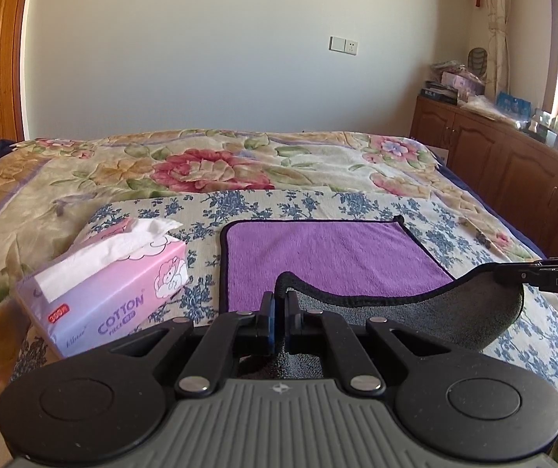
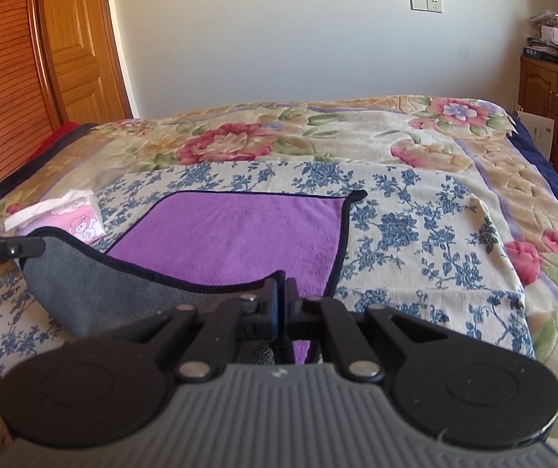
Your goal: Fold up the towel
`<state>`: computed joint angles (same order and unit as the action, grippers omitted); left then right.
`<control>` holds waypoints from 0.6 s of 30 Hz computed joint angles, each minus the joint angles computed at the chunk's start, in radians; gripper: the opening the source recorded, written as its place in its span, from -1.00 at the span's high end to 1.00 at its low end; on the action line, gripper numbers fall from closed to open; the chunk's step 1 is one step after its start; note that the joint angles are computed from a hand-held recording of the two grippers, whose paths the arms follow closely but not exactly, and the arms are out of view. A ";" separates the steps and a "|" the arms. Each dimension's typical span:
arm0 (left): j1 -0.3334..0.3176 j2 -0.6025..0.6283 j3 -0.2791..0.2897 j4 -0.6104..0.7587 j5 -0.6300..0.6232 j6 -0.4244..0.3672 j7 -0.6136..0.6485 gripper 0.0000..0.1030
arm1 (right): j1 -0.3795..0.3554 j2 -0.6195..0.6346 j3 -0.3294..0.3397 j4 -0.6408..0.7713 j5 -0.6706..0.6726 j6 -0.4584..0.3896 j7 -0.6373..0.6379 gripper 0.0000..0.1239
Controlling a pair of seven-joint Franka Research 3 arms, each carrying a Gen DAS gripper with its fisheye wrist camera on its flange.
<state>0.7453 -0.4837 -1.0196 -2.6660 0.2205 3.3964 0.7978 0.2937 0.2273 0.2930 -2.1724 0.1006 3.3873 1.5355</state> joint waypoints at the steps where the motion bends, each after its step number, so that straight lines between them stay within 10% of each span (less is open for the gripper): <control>1: 0.013 0.004 -0.010 0.005 -0.001 0.003 0.001 0.90 | 0.008 0.003 -0.007 0.004 0.002 0.002 -0.004 0.94; 18: 0.204 0.039 -0.162 0.077 -0.007 0.027 0.018 0.90 | 0.037 0.058 -0.037 0.083 0.023 0.007 -0.083 0.94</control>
<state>0.9496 -0.4450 -1.1819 -2.5888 0.2130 3.4233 0.8154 0.3305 0.2854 0.2559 -2.0895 0.1232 3.3944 1.4522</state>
